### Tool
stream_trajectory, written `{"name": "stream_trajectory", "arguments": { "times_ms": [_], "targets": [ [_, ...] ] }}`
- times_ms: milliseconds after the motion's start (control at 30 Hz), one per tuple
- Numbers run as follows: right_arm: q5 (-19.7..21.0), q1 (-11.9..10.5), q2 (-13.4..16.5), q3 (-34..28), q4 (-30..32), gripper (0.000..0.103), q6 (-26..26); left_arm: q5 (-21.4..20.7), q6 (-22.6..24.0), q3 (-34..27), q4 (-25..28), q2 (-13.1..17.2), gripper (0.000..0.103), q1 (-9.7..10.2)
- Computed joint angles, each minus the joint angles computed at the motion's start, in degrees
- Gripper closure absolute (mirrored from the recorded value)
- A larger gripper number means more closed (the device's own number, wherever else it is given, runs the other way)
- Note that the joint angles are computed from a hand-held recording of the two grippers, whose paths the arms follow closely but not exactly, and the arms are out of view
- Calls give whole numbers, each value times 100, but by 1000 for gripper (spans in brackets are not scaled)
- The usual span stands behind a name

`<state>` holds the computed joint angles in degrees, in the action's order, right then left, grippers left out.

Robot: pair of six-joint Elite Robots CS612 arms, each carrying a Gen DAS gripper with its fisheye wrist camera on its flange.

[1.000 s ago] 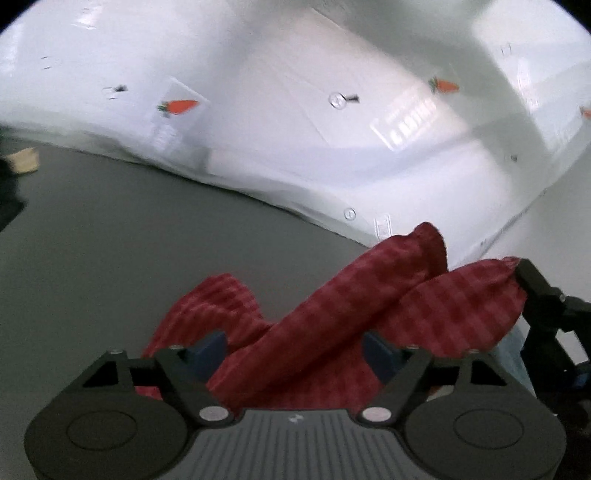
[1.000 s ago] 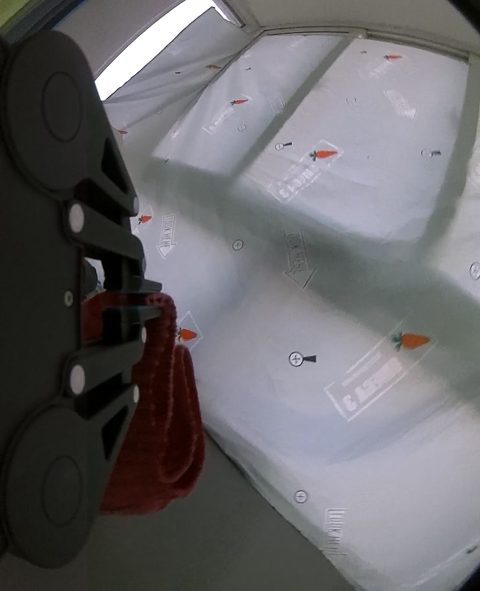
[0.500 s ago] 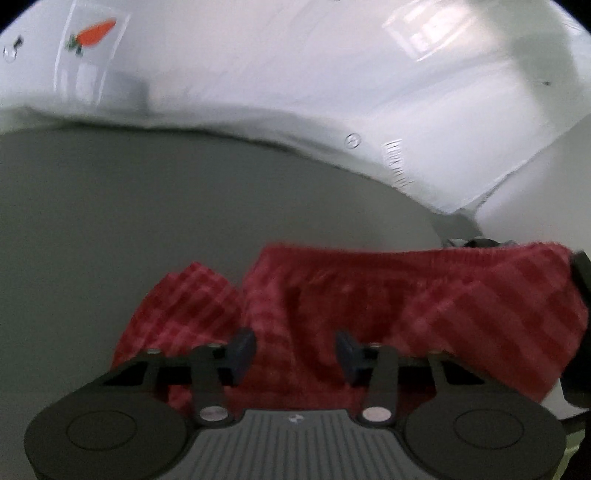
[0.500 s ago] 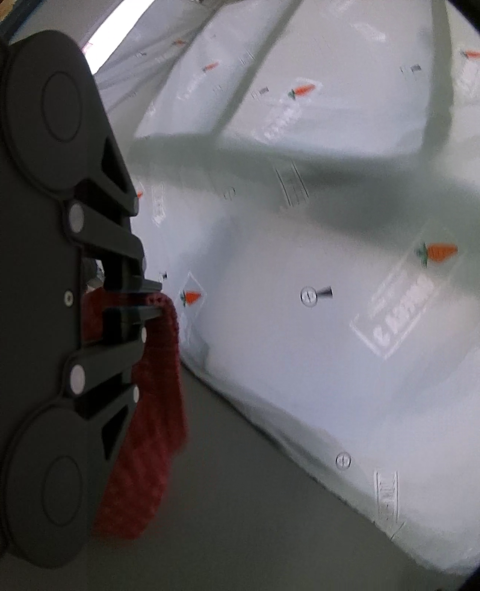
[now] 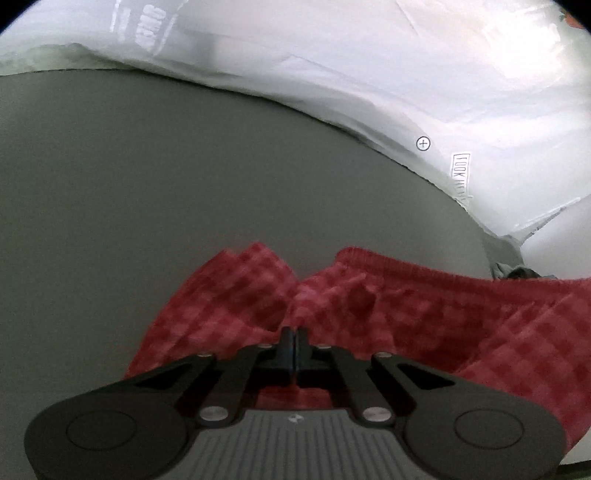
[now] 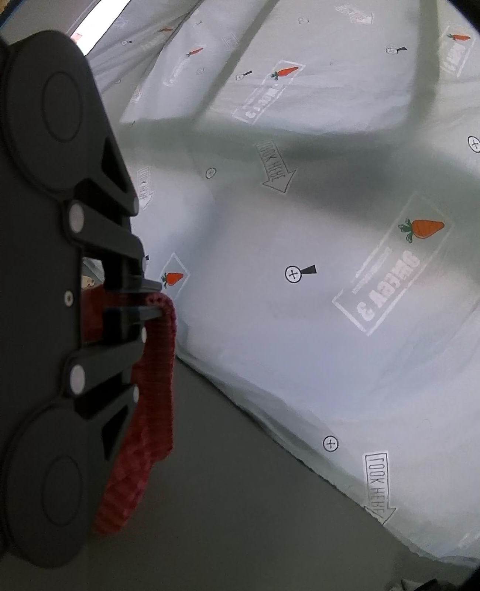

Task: Fold clothes
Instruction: 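Lift the red checked shorts out of the pile with both grippers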

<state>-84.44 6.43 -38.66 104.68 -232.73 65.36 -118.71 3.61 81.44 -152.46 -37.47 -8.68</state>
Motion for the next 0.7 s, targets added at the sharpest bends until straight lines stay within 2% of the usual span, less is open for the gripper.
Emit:
{"name": "stream_trajectory", "arguments": {
  "times_ms": [100,233,400,700],
  "targets": [
    [-18,13,-20,6,10,96,56,-47,-77,75,-185,-26,103,54],
    [-57,42,-91,42,-38,96,-81,199,-425,301,-806,-125,103,72],
    [-150,101,-252,136,-205,96,-460,691,-693,698,-1912,-450,103,129],
    [-193,195,-559,344,-938,96,-923,1172,-1436,1547,-4214,-1093,103,323]
  ]
}}
